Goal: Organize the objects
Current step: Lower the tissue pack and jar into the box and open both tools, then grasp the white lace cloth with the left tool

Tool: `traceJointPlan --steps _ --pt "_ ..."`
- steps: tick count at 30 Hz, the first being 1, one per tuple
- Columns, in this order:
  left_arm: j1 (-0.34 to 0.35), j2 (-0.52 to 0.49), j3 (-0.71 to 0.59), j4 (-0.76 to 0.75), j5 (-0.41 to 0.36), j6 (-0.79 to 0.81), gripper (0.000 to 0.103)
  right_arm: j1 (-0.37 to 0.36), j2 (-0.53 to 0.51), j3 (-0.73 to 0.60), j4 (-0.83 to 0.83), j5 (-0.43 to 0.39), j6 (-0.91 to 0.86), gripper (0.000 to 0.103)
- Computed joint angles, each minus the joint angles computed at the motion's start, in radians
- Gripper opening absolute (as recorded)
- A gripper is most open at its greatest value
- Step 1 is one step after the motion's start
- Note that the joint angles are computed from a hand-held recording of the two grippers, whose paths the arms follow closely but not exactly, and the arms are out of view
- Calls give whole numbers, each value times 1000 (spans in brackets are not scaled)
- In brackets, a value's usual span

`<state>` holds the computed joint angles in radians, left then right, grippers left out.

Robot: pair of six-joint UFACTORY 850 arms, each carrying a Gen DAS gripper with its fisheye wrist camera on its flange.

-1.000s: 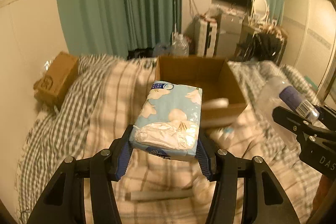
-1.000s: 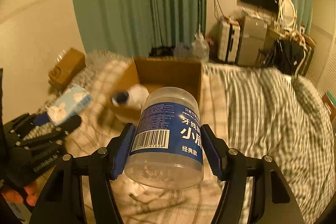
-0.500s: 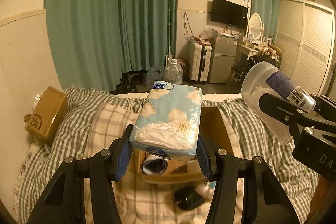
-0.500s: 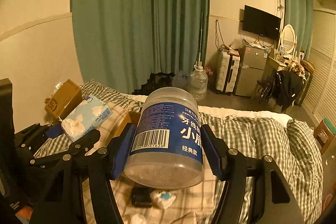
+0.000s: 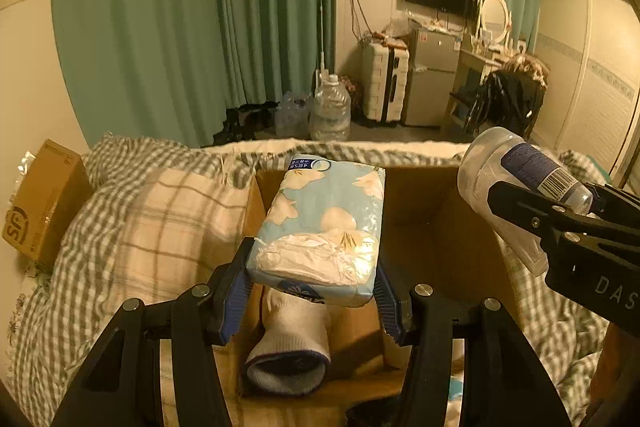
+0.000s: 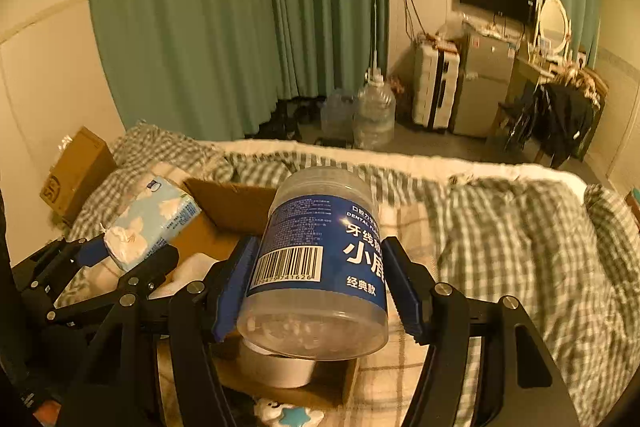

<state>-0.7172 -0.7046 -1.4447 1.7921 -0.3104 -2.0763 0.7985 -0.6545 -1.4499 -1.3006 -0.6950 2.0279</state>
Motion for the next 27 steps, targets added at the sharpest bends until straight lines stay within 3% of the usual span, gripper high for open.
traceJointPlan --steps 4,5,7,9,16,23,27 --pt "8 -35 -27 1 17 2 58 -15 -6 27 -73 44 79 63" --pt "8 -40 -36 -18 23 22 61 -17 -4 35 -97 57 106 70" --pt "6 -40 -41 -60 29 66 74 -10 8 50 -132 29 148 87" --pt "0 -23 -25 -51 9 47 96 -4 28 65 -152 7 163 88" --pt "-13 131 132 54 -15 -106 97 72 141 111 -69 -122 85 89" --pt "-46 288 307 89 -68 -209 97 196 228 162 52 -271 25 90" --pt "-85 353 405 110 -118 -276 97 263 247 198 82 -317 58 91"
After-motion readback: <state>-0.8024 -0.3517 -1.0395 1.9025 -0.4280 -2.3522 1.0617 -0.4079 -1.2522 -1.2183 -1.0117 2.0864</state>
